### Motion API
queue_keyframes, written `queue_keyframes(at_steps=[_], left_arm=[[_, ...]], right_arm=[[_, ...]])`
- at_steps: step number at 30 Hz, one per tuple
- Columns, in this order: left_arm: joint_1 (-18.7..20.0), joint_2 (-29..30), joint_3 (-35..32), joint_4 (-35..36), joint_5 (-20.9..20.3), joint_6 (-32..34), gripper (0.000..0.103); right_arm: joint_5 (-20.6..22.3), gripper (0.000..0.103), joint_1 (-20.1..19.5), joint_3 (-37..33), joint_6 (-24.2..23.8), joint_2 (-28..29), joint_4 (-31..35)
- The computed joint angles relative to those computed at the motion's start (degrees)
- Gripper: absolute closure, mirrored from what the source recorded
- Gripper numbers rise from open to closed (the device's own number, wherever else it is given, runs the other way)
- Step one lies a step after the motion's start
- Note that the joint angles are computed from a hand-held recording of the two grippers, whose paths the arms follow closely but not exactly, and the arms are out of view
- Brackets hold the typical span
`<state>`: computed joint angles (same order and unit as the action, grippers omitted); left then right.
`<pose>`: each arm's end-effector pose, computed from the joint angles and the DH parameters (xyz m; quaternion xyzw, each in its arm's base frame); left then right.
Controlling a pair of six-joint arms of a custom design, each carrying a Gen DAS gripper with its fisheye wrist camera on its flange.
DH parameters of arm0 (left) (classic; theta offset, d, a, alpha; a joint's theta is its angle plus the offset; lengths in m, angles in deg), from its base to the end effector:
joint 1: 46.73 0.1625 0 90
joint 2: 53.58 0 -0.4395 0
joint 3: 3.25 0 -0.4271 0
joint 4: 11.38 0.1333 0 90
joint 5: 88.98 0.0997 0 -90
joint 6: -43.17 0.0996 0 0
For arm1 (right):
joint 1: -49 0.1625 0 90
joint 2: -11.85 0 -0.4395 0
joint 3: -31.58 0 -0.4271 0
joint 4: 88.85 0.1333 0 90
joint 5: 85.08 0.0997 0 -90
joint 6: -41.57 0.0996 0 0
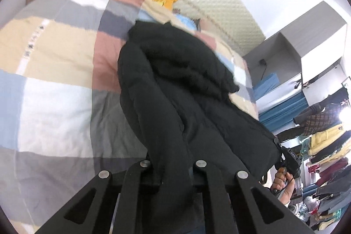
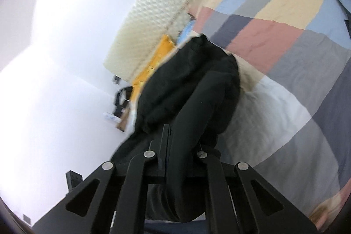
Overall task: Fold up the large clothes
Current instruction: 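Lift the hem with both tools and fold it toward the hood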
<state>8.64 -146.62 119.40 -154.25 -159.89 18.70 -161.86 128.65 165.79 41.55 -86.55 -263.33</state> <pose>-0.1345 -0.4866 0.3433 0.0522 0.9651 -0.2530 0.0432 0.0779 -0.4420 0.3582 0.0342 0.9057 -0.4171 0.0675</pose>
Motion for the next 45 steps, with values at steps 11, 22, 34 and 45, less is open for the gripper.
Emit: queue_keyframes(at_steps=[11,22,34,45], left_arm=[[-12.25,-14.71,5.00,7.58,6.21,-7.46,0.094],[-26.46,-24.03,5.79,18.52,13.78,-18.02,0.093],[-18.59,-12.98,1.56,7.96,14.87,-12.69,0.093],[-6.10,3.89,-6.55,-7.05,15.01,-12.88,0.092]], right_arm=[[5.99,0.095,3.78,3.10,0.98,-9.53,0.59],[9.57,0.095,5.82,5.29,1.04,-19.90,3.47],[-3.45,0.095,11.81,-4.78,-1.24,-7.83,4.42],[-19.06,0.095,15.17,-20.02,-1.08,9.51,10.39]])
